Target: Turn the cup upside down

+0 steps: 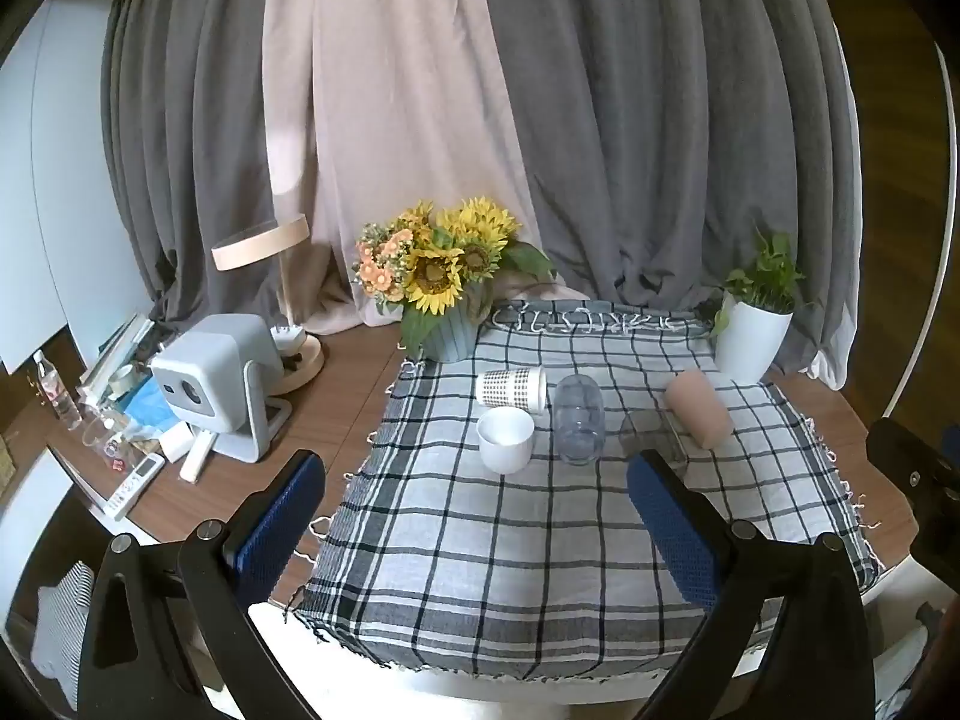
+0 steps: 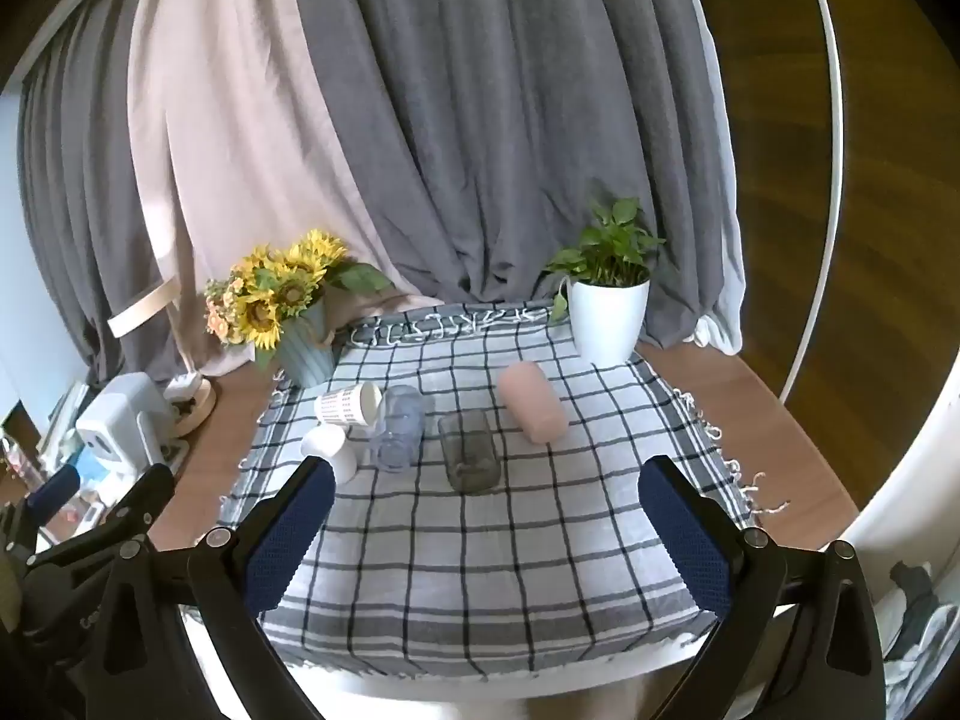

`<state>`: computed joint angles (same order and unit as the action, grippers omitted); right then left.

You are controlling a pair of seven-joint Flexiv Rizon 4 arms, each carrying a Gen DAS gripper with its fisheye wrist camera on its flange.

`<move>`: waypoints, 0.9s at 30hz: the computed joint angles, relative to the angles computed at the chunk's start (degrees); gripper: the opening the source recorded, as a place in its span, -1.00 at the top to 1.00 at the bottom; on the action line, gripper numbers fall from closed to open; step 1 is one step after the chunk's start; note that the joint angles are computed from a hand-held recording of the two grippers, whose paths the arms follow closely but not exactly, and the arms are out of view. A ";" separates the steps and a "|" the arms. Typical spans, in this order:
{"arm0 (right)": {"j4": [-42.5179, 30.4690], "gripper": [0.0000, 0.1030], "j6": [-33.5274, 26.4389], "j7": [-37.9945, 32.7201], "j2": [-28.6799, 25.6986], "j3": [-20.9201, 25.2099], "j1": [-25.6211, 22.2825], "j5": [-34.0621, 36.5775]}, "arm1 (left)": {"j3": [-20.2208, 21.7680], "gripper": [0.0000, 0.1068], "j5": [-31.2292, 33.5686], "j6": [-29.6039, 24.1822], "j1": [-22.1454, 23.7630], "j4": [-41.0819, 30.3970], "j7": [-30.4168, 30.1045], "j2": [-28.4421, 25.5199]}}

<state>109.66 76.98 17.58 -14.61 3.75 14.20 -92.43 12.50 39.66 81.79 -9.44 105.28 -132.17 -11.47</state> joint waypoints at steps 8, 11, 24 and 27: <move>-0.74 -0.99 0.41 -0.18 -0.51 -0.08 -0.06 -0.70 | -0.06 -0.92 -0.26 -0.64 -0.15 -0.93 -0.01 -0.42; -0.66 -0.99 0.50 0.05 -0.47 -0.09 -0.14 -0.42 | -0.19 -0.92 -0.55 -1.02 -0.13 -1.41 0.07 -0.64; -0.82 -0.99 0.30 -0.17 -0.77 -0.30 0.26 -0.04 | 0.30 -0.92 -1.59 0.78 -0.24 -1.68 1.72 -1.55; -0.88 -0.99 0.08 -0.40 -0.74 -0.25 0.34 0.17 | 0.82 -0.92 -1.85 1.19 -0.65 -1.73 1.86 -1.71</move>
<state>108.77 77.07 17.18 -15.35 3.51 14.54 -92.26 13.32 37.81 82.98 -10.09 103.54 -130.31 -13.18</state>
